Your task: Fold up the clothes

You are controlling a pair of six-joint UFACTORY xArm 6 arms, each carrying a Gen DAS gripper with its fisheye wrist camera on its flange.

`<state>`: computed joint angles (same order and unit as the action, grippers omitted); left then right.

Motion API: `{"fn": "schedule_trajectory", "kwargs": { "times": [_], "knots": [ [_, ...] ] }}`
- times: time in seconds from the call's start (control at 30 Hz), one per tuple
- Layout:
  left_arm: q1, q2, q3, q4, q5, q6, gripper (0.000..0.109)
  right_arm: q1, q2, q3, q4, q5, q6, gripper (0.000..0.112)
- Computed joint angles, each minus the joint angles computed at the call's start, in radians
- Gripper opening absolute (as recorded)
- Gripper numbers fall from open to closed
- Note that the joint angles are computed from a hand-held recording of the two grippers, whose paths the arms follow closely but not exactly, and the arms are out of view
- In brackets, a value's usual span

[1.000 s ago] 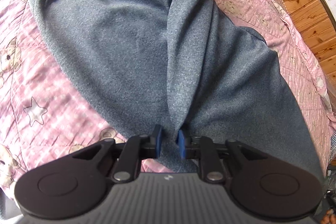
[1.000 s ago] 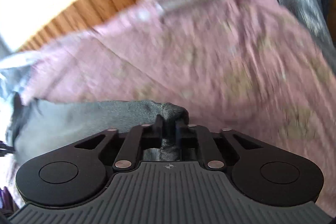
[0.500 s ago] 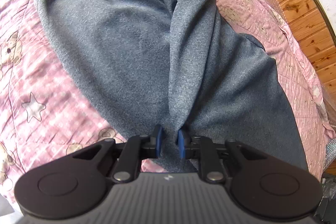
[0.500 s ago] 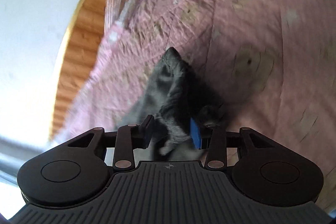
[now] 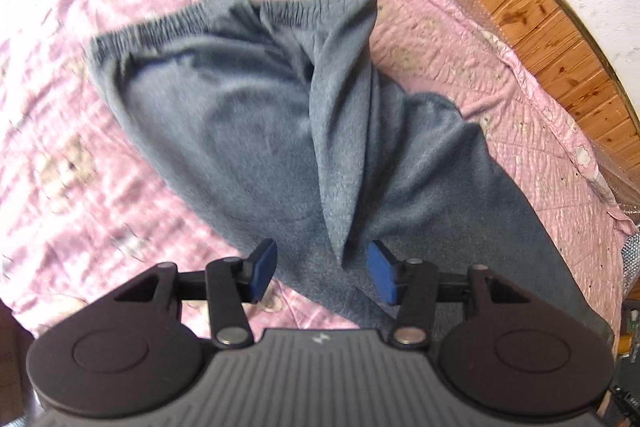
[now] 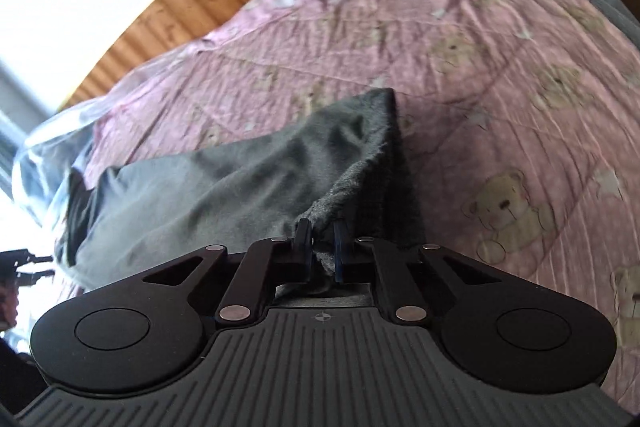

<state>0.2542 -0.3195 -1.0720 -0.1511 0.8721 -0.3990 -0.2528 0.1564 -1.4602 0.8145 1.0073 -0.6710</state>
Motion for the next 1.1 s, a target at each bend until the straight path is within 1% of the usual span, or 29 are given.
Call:
{"fn": "schedule_trajectory", "kwargs": {
  "times": [0.03,0.07,0.1,0.13,0.23,0.27,0.3,0.33,0.37,0.43,0.5,0.53,0.57,0.6,0.63,0.67,0.7,0.73,0.77,0.8,0.83,0.87,0.93,0.97,1.0,1.03,1.1],
  "knots": [
    [-0.006,-0.007,-0.005,0.014,-0.009,-0.004,0.05,0.0,0.003,-0.011,-0.025,0.009,-0.004,0.012],
    [-0.014,-0.006,-0.013,-0.001,-0.026,0.015,0.05,0.001,0.007,-0.021,-0.052,0.018,-0.008,0.018],
    [-0.026,0.004,-0.025,-0.04,-0.048,0.059,0.05,0.003,0.013,-0.03,-0.085,0.027,-0.012,0.019],
    [-0.044,0.021,-0.045,-0.089,-0.058,0.123,0.05,0.005,0.024,-0.043,-0.112,0.043,-0.016,0.019],
    [-0.137,0.133,-0.168,-0.298,-0.023,0.415,0.052,0.015,0.059,-0.085,-0.185,0.088,-0.032,0.021],
    [-0.181,0.189,-0.227,-0.371,0.005,0.505,0.053,0.019,0.067,-0.097,-0.186,0.097,-0.05,0.021],
    [-0.231,0.249,-0.29,-0.429,0.035,0.582,0.053,0.015,0.083,-0.124,-0.173,0.125,-0.064,0.019],
    [-0.287,0.303,-0.349,-0.47,0.055,0.643,0.054,0.011,0.1,-0.152,-0.159,0.149,-0.074,0.004],
    [-0.348,0.355,-0.402,-0.503,0.062,0.689,0.057,0.004,0.116,-0.181,-0.14,0.158,-0.078,0.004],
    [-0.469,0.467,-0.521,-0.558,0.068,0.756,0.059,-0.011,0.149,-0.242,-0.097,0.178,-0.085,0.003],
    [-0.578,0.598,-0.667,-0.588,0.081,0.814,0.061,-0.04,0.198,-0.322,-0.009,0.213,-0.099,0.003],
    [-0.631,0.666,-0.742,-0.575,0.079,0.835,0.061,-0.056,0.228,-0.368,0.029,0.241,-0.1,0.003],
    [-0.68,0.728,-0.819,-0.522,0.078,0.824,0.061,-0.072,0.261,-0.418,0.065,0.273,-0.098,0.003],
    [-0.729,0.784,-0.886,-0.427,0.057,0.79,0.061,-0.086,0.298,-0.474,0.092,0.317,-0.097,0.003],
    [-0.771,0.823,-0.913,-0.322,0.003,0.769,0.06,-0.099,0.335,-0.531,0.111,0.36,-0.097,0.003],
    [-0.808,0.866,-0.946,-0.217,-0.041,0.746,0.052,-0.108,0.368,-0.584,0.112,0.402,-0.106,0.003],
    [-0.835,0.908,-0.985,-0.113,-0.066,0.714,0.046,-0.117,0.404,-0.642,0.112,0.444,-0.113,0.003],
    [-0.85,0.936,-1.023,-0.031,-0.06,0.676,0.037,-0.124,0.439,-0.699,0.109,0.483,-0.122,0.002],
    [-0.858,0.947,-1.049,0.009,-0.045,0.645,0.037,-0.128,0.462,-0.737,0.097,0.51,-0.142,0.002],
    [-0.857,0.942,-1.053,0.007,-0.037,0.644,0.038,-0.132,0.487,-0.78,0.085,0.538,-0.16,0.002],
    [-0.853,0.931,-1.046,0.001,-0.034,0.656,0.045,-0.136,0.514,-0.826,0.073,0.566,-0.178,0.002],
    [-0.85,0.912,-1.027,0.021,-0.033,0.66,0.052,-0.14,0.54,-0.87,0.065,0.593,-0.195,0.002],
    [-0.859,0.935,-1.076,0.089,-0.012,0.645,0.052,-0.148,0.554,-0.898,0.063,0.623,-0.245,0.002],
    [-0.86,0.946,-1.095,0.096,0.0,0.646,0.057,-0.15,0.552,-0.896,0.06,0.624,-0.267,0.002],
    [-0.859,0.968,-1.135,0.083,0.031,0.649,0.06,-0.152,0.551,-0.897,0.059,0.628,-0.284,0.002],
    [-0.855,1.012,-1.214,0.056,0.09,0.658,0.063,-0.157,0.556,-0.903,0.068,0.639,-0.288,0.002],
    [-0.849,1.141,-1.423,0.018,0.213,0.678,0.061,-0.166,0.563,-0.91,0.087,0.658,-0.296,0.002]
  ]
}}
